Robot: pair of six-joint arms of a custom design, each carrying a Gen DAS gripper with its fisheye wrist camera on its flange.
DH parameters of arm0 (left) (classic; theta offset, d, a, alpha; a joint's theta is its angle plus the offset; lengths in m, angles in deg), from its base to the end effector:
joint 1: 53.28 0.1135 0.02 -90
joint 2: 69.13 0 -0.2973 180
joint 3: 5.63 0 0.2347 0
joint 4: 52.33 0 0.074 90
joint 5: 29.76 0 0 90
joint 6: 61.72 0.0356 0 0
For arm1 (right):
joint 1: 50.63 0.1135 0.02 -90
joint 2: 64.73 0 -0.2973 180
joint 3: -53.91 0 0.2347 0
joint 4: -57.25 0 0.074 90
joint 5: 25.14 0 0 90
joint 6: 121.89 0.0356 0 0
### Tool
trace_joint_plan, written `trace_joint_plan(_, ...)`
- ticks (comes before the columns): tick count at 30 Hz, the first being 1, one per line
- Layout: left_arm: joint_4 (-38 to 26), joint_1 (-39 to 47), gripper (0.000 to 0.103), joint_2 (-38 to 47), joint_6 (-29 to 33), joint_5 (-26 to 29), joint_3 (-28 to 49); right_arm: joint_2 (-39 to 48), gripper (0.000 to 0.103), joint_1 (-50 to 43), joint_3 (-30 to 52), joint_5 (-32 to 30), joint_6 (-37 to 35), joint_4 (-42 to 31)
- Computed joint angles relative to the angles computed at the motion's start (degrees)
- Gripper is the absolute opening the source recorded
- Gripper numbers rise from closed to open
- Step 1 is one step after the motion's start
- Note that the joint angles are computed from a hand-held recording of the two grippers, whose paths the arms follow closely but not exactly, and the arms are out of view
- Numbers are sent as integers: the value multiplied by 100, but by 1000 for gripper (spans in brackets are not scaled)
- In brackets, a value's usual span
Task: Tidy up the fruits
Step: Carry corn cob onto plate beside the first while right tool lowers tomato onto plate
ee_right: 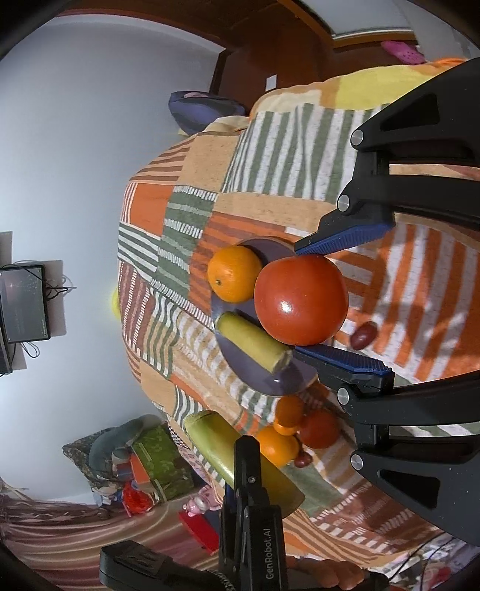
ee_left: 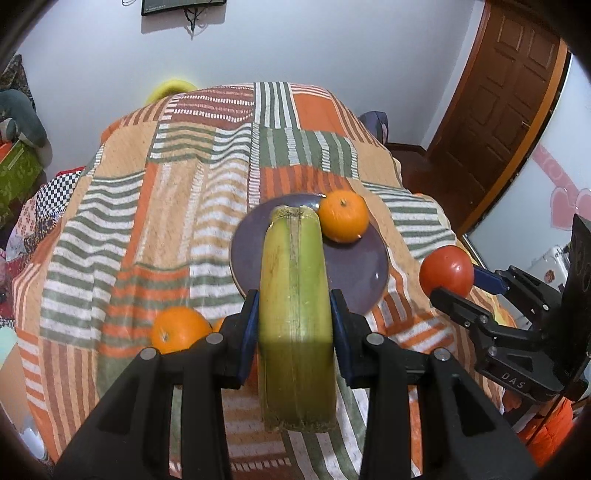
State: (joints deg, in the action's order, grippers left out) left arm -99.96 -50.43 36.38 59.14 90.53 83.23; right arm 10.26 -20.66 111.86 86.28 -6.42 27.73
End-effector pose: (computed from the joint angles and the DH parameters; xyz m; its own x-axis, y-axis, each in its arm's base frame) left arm 0.3702 0.0005 0.2384 -0.6823 0.4095 -0.6056 0.6124 0.7726 -0.1675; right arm 0.2153 0.1092 0.2541 -0.6743 0.0733 -0.7348 0.0470 0.9973 0.0563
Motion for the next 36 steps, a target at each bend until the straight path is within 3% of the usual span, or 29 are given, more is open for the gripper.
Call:
trace_joint_plan(27, 226, -744, 36, 1938, -909, -694, 1793, 1549, 46, -919, 461, -945, -475, 1029)
trace_joint_plan(36, -110, -834, 36, 2485, -973, -818, 2367, 1725, 46, -867, 450, -975, -512, 1228)
